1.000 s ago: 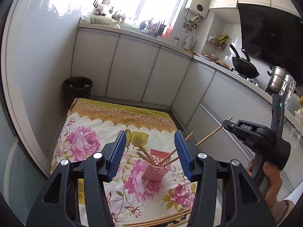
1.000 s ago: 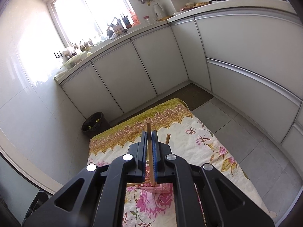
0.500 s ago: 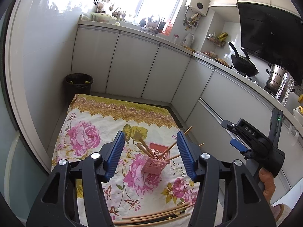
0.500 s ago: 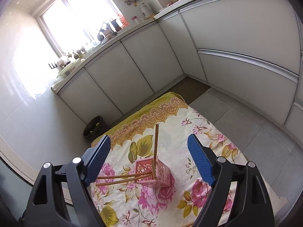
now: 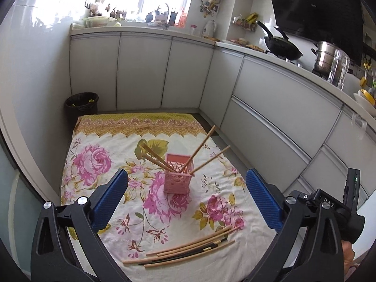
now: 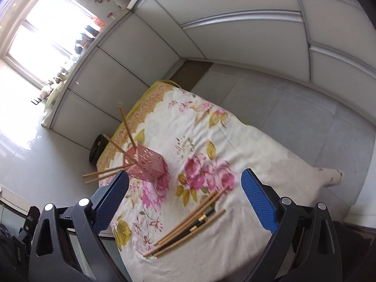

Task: Organize utensils
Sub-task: 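Move the left gripper back to the chopsticks while the right gripper follows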

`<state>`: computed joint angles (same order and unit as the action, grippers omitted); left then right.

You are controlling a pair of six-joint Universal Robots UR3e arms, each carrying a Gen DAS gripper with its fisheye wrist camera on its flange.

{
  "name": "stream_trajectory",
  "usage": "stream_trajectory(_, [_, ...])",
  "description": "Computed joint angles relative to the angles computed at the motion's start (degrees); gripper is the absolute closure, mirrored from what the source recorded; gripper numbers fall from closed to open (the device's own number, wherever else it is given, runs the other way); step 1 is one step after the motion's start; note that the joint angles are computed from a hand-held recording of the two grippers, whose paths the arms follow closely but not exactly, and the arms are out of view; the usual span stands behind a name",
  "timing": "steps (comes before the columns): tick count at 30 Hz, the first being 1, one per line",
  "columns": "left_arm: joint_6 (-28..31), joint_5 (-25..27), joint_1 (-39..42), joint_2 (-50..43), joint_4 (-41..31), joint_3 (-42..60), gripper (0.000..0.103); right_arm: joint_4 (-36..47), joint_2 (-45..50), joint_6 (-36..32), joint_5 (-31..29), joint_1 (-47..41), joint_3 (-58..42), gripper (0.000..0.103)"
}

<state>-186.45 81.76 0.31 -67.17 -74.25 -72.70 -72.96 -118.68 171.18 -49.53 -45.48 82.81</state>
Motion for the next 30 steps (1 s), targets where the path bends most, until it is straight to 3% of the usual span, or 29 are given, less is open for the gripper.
stream_trajectory(6, [2.4, 5.8, -10.5, -6.9, -1.7, -0.2, 0.007, 23.6, -9.7, -23.8, -2.3, -16.4, 5.2, 0.009])
stream_trajectory(11, [5.2, 10.6, -17.8, -13.5, -2.3, -1.5, 0.007, 31.8, -15.7, -36.8, -6.1, -23.2, 9.8, 0.009])
stream_trajectory(18, [9.1, 12.3, -22.3, -23.1, -7.7, 2.6, 0.007, 32.3, -21.0, -44.8, -8.3, -23.2, 14.3, 0.009])
stream_trajectory(21, [9.9, 15.3, -24.5, -27.7, -9.4, 6.1, 0.007, 36.8, -22.6, -51.3, -7.8, -26.7, 12.6, 0.009])
stream_trajectory(26, [11.4, 12.8, -24.8, -34.3, -15.2, 14.4, 0.008, 40.8, -23.1, -56.8, -8.1, -30.4, 11.4, 0.009])
stream_trajectory(30, [12.4, 13.1, -26.1, -42.9, -22.8, 25.4, 0.023, 45.2, -23.4, -61.6, -9.1, -34.7, 10.0, 0.009])
